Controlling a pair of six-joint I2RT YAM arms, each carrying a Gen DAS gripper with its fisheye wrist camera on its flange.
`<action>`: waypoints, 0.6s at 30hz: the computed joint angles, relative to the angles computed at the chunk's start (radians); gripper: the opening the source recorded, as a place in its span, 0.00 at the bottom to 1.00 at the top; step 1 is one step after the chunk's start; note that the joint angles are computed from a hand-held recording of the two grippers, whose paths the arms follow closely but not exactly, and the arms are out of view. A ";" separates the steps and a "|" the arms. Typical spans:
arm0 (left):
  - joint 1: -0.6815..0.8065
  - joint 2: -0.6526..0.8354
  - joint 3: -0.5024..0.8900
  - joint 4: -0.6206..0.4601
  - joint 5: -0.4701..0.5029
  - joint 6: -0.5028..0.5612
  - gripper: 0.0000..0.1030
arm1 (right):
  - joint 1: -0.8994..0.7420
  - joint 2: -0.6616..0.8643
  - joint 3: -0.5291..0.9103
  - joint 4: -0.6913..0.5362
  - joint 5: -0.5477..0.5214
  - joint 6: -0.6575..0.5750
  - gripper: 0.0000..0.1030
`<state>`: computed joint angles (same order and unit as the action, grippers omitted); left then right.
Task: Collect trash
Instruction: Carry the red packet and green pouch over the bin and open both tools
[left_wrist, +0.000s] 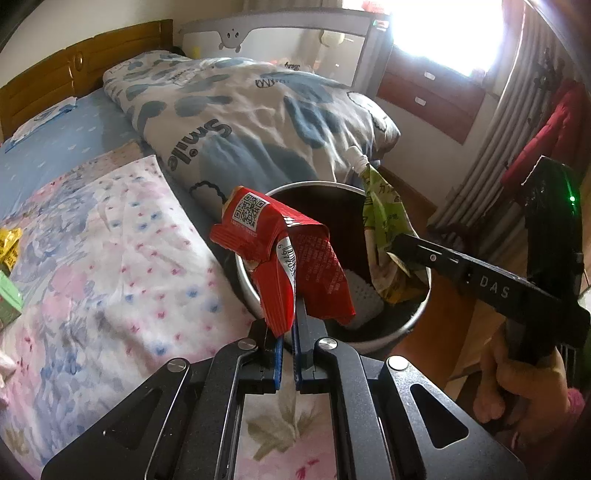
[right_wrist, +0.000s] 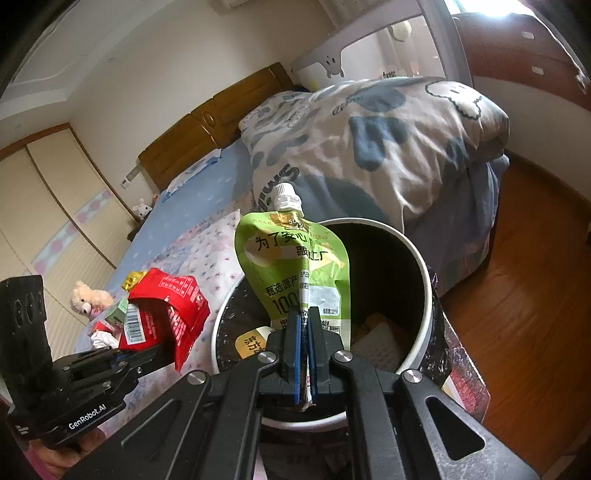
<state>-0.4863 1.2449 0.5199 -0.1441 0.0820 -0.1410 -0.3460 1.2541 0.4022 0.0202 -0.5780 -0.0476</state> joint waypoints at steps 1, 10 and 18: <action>-0.004 0.016 0.008 0.005 -0.004 0.001 0.03 | 0.002 0.011 0.003 0.006 0.003 0.002 0.03; -0.027 0.149 0.071 0.038 -0.019 0.009 0.03 | 0.004 0.106 0.042 0.034 0.017 0.008 0.03; -0.029 0.215 0.107 0.047 -0.032 0.015 0.05 | 0.000 0.155 0.070 0.035 0.023 0.009 0.07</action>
